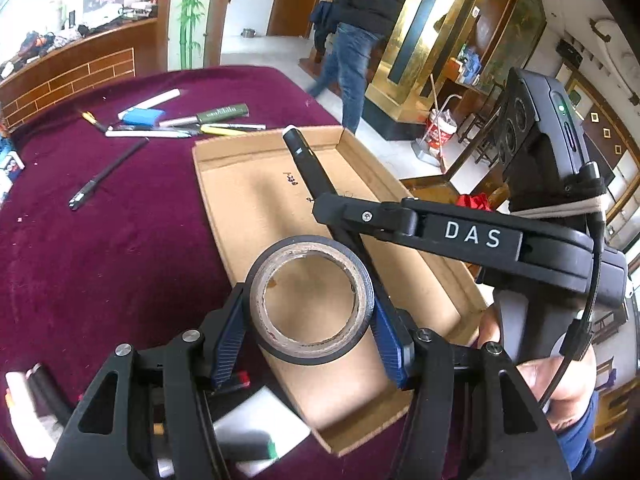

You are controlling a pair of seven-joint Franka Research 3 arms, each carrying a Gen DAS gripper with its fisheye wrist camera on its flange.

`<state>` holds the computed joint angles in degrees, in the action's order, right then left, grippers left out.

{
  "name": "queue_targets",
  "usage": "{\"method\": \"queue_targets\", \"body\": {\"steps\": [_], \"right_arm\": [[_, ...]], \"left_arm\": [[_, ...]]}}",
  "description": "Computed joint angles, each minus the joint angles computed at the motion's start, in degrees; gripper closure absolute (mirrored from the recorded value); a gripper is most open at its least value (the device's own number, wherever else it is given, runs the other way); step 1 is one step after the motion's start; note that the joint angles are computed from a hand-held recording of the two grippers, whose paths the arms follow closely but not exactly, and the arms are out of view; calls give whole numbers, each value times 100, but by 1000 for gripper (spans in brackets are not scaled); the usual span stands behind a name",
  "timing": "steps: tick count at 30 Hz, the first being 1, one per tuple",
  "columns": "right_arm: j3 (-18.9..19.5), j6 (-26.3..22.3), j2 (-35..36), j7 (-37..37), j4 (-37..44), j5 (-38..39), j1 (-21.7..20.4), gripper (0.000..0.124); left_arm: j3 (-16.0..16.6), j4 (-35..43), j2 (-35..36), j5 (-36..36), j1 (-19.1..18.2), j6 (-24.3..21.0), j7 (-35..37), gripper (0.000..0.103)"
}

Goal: Organize rigid objects
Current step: 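Carry the tape roll in the left gripper while the right gripper carries the marker to the tray, then lower the tape roll into the tray and open the left gripper while the right gripper releases the marker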

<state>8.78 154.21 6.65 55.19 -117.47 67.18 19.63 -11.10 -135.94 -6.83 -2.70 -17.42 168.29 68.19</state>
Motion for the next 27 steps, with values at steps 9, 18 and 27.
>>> {"method": "queue_targets", "body": {"steps": [9,18,27], "right_arm": [[-91,-87,561,1131,576,-1278,-62,111],[113,52,998,1375,875,-1879,-211,111],[244,-154,1071,886,1010,-1445,-392,112]], "left_arm": [[-128,593,742,383,218,-243,-339,46],[-158,951,1080,1605,279,-489,-1248,46],[-141,1305,1319,2078,252,-873,-1664,46]]}}
